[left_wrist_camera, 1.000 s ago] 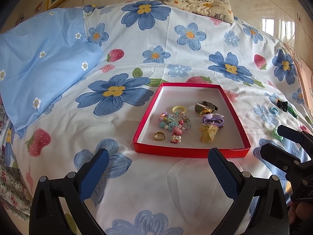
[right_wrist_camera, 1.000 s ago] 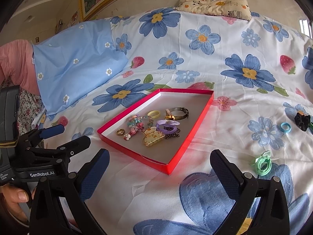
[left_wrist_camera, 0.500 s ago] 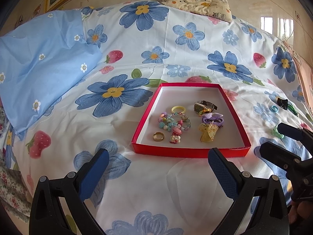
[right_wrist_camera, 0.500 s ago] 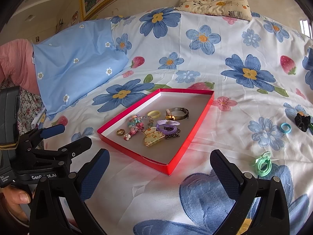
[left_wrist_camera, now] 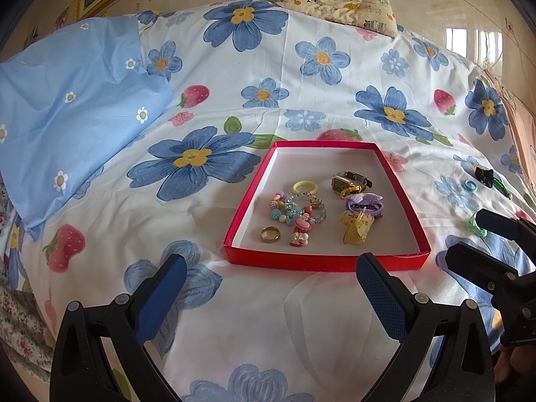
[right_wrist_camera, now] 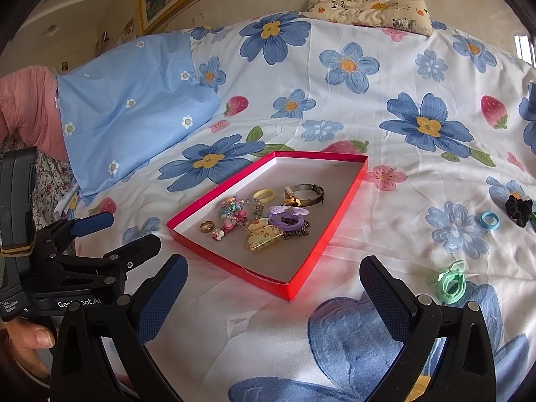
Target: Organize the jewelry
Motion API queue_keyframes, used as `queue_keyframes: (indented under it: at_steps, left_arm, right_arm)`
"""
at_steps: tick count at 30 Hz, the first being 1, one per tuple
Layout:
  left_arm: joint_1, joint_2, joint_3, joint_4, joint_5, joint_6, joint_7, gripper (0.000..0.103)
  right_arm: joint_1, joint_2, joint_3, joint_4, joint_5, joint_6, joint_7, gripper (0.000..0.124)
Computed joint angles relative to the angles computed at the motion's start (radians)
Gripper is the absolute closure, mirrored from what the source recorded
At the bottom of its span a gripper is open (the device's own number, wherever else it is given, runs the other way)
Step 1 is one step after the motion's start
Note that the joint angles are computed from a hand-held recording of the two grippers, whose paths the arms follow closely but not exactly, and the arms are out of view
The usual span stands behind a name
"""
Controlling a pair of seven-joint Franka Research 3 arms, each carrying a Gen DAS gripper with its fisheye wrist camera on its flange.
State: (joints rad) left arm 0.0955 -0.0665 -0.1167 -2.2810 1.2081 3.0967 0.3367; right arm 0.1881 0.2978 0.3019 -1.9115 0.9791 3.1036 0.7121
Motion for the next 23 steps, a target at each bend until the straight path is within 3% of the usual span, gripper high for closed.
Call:
queue_keyframes:
  at_steps: [17,23]
  left_arm:
    - [-0.025,0.040,0.018,0.031,-0.073,0.001,0.079,0.001]
    - [-0.039,0.064,0.024,0.039,-0.208,0.007,0.211,0.001]
  right_arm:
    - [0.006,0.012,-0.018,0.014,-0.057,-0.009,0.042,0.021]
    - [0.011,0.023,-0.033,0.024,-0.104,-0.019,0.087,0.021]
